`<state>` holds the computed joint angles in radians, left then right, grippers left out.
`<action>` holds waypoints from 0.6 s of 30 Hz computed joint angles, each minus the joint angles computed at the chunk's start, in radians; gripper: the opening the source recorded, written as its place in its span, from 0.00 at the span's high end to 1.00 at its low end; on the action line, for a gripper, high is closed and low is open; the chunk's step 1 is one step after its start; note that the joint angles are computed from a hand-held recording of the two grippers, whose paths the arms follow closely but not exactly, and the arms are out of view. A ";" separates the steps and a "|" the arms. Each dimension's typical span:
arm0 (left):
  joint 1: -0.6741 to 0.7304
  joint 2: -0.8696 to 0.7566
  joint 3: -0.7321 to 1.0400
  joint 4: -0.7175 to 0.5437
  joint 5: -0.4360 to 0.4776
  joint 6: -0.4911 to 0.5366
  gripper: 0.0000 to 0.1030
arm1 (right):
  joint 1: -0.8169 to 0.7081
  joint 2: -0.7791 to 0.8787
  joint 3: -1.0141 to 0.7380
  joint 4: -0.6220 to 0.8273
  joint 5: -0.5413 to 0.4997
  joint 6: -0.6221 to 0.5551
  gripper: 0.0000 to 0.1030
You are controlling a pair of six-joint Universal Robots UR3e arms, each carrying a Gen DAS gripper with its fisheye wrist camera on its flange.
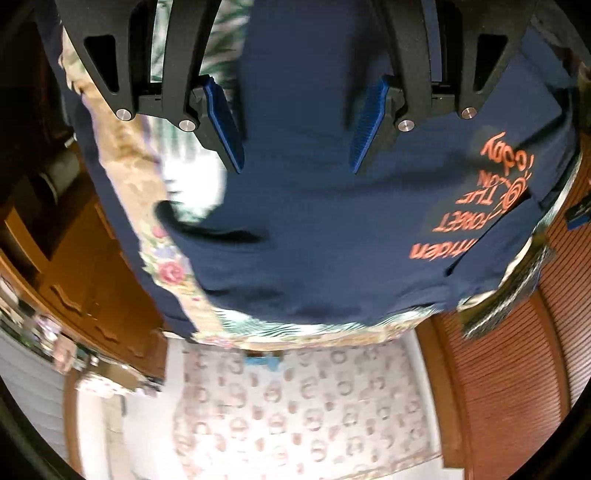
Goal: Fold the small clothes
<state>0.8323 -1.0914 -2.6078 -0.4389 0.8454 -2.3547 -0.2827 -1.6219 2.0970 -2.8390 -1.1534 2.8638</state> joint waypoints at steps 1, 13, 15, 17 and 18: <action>-0.052 -0.042 0.009 0.056 0.019 -0.034 0.19 | -0.024 -0.015 0.013 0.003 0.014 -0.002 0.40; -0.594 -0.533 0.274 0.408 0.276 -0.345 0.19 | -0.053 0.074 -0.070 0.001 0.017 0.055 0.40; -0.643 -0.576 0.333 0.404 0.300 -0.372 0.19 | -0.060 0.106 -0.112 0.014 0.026 0.066 0.40; -0.687 -0.615 0.390 0.392 0.323 -0.389 0.19 | -0.062 0.145 -0.157 0.020 0.028 0.082 0.40; -0.703 -0.630 0.414 0.382 0.331 -0.393 0.19 | -0.062 0.171 -0.184 0.023 0.031 0.088 0.40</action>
